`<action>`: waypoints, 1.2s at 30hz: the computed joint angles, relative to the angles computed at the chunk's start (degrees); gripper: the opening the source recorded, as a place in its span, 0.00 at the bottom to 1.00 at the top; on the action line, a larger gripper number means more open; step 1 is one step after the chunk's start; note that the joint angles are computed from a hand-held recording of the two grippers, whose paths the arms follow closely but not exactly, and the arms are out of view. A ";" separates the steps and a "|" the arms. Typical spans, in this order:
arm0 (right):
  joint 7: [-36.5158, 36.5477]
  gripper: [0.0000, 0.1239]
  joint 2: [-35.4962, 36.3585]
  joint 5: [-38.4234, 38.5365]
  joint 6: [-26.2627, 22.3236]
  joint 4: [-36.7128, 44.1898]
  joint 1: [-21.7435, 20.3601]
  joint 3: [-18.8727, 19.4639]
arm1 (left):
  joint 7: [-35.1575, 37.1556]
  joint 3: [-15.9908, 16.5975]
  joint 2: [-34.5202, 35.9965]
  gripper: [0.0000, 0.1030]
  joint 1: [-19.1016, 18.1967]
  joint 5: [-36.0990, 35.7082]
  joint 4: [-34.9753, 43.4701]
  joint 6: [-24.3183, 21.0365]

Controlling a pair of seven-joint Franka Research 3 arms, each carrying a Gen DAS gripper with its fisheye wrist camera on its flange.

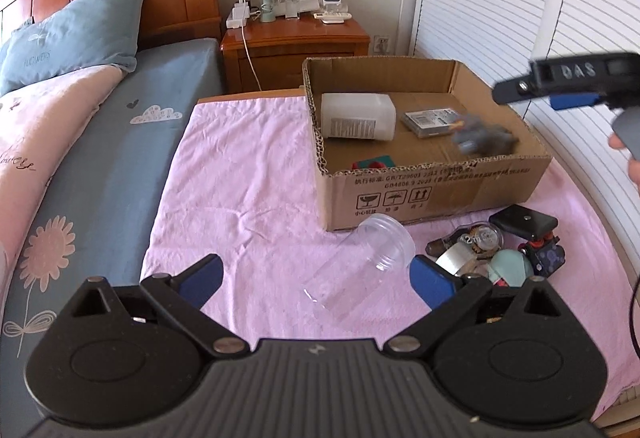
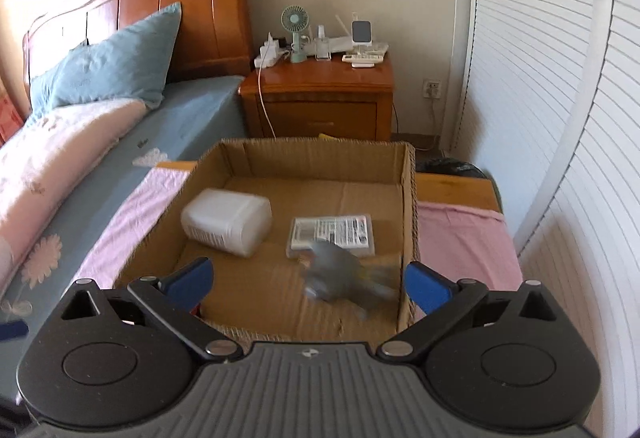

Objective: Organize rigid objects
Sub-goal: 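Move the right gripper to the black-and-red fidget cube while the left gripper approaches the clear plastic jar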

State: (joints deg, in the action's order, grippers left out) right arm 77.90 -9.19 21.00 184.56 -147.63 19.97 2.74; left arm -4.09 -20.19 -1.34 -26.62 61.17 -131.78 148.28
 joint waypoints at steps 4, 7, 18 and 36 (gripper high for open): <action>6.79 0.83 -3.37 -7.14 -0.79 -3.62 -13.23 12.08 | 0.04 -0.20 -0.14 0.96 -0.25 -0.07 -0.05 -0.16; 9.59 0.83 -5.49 -10.17 -0.52 -6.36 -16.46 14.61 | -0.41 -0.40 -0.34 0.96 -0.47 -0.17 -0.20 -0.49; 10.68 0.83 -7.55 -11.85 1.46 -14.70 -16.02 14.09 | -0.61 -0.80 -0.31 0.96 -1.07 -1.90 -0.70 -1.73; 0.58 0.83 0.48 5.53 9.86 -16.26 -25.81 27.06 | 3.42 -0.12 2.68 0.96 -2.15 -4.75 1.92 -2.89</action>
State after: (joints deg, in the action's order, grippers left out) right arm 78.48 -8.71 26.53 194.42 -163.89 -5.83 29.81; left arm -0.67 -20.30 1.34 -28.77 56.41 -129.86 145.39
